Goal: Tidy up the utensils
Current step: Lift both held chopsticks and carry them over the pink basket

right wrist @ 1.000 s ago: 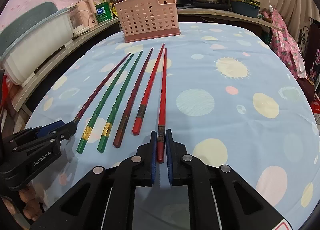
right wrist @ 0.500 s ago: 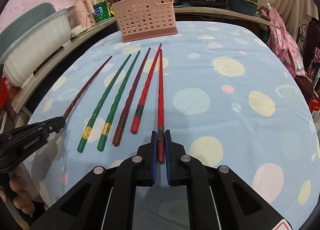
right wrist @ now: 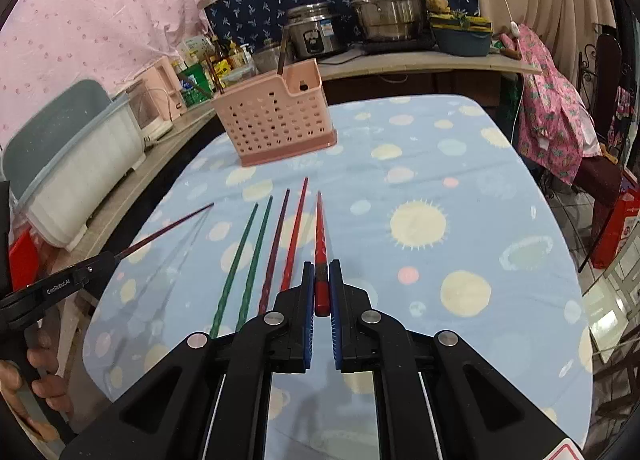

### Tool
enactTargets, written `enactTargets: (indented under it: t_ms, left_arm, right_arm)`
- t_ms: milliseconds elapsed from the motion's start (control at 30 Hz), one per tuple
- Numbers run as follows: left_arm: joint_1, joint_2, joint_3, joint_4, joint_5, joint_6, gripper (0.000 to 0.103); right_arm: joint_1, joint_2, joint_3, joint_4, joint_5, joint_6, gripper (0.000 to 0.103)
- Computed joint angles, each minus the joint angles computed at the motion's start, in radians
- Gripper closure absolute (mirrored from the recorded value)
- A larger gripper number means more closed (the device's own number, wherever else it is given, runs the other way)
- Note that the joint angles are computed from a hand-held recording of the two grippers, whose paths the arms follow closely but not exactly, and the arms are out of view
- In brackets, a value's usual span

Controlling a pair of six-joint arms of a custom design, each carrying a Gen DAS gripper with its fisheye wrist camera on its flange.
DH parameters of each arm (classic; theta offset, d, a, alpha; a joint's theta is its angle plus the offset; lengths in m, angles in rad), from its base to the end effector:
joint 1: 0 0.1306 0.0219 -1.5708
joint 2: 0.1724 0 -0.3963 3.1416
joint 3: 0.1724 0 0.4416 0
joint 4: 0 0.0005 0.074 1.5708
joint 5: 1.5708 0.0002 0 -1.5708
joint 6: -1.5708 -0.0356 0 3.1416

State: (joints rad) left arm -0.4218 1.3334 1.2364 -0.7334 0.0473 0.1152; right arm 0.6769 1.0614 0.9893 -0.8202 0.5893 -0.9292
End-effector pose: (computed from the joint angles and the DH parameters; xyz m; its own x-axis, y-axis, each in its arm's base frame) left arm 0.4639 -0.2106 0.4023 -0.7194 0.1970 -0.6661 0.3577 0.9271 -0.1122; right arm 0.3215 0.2323 0.3920 -0.5625 0.4024 -0.7223 0.3373 0.9093 0.2439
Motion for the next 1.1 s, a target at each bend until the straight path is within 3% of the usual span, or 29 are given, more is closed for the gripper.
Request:
enactTargets:
  t_ms: [367, 833, 1100]
  left_arm:
    - [0.012, 0.064, 0.173, 0.036, -0.02, 0.005, 0.096]
    - [0.02, 0.204, 0.442, 0.017, 0.027, 0.022, 0.096]
    - [0.005, 0.308, 0.658, 0.036, 0.03, 0.053, 0.096]
  right_arm:
    - [-0.112, 0.009, 0.111, 0.094, 0.008, 0.182, 0.095]
    - [-0.203, 0.072, 0.25, 0.21, -0.065, 0.311, 0.095]
    - [-0.257, 0.143, 0.379, 0.289, -0.086, 0.401, 0.095]
